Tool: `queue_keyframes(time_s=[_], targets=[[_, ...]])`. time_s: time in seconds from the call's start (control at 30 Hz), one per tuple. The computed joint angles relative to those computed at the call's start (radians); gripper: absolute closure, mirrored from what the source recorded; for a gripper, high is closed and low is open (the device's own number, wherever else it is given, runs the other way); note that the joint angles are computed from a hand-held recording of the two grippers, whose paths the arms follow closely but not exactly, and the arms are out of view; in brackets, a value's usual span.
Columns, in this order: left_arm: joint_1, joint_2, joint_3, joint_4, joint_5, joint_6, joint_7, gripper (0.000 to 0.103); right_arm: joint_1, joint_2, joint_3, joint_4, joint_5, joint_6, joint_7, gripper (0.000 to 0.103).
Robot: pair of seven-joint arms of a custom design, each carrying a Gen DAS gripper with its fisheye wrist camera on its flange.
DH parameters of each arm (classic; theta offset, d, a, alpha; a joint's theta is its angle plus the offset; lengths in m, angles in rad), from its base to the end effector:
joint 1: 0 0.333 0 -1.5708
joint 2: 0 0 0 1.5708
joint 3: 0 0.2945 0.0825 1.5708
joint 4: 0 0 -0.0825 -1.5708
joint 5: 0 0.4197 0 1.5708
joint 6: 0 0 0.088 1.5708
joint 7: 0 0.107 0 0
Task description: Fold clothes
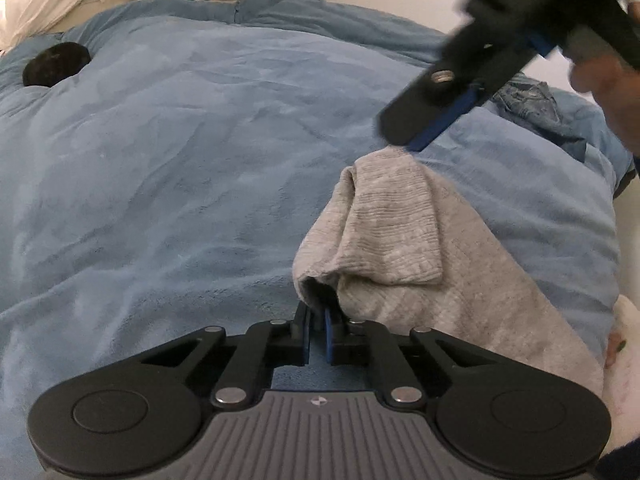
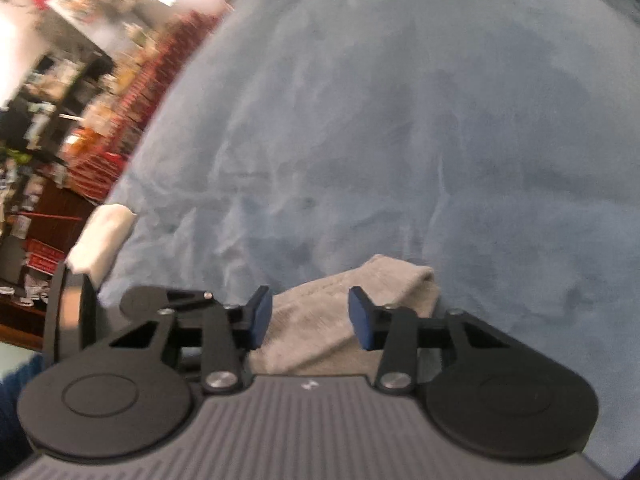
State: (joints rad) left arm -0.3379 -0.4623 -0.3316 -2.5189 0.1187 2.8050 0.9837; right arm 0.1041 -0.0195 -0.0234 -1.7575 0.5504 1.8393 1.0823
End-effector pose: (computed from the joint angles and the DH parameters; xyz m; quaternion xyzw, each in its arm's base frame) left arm 0.3800 -0.3147 0.4784 -0.5881 0.7212 -0.3269 0.1649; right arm 0.5993 0.0903 0.5546 -0.8149 0.5130 0.1052 0.2486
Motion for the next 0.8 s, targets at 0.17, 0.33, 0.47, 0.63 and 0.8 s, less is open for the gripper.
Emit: queue_keyframes(time_s=[0.17, 0.33, 0.47, 0.63, 0.8], targets=[[-0.015, 0.011, 0.02, -0.015, -0.041, 0.053, -0.015, 0.096, 0.053, 0.044, 0.051, 0.076, -0.112, -0.064, 0.042, 0.082], [-0.018, 0.008, 0.023, -0.031, -0.067, 0.087, -0.027, 0.096, 0.098, 0.062, 0.075, 0.103, -0.182, -0.097, -0.169, 0.081], [-0.022, 0.008, 0.024, -0.036, -0.078, 0.101, -0.027, 0.096, 0.113, 0.019, 0.077, 0.048, -0.213, -0.054, -0.311, 0.078], [-0.036, 0.015, 0.037, -0.042, -0.102, 0.121, -0.02, 0.096, 0.133, -0.037, 0.076, -0.03, -0.226, 0.004, -0.401, 0.078], [-0.038, 0.03, 0.047, -0.039, -0.123, 0.133, -0.013, 0.096, 0.151, -0.042, 0.082, -0.065, -0.287, 0.041, -0.381, 0.096]])
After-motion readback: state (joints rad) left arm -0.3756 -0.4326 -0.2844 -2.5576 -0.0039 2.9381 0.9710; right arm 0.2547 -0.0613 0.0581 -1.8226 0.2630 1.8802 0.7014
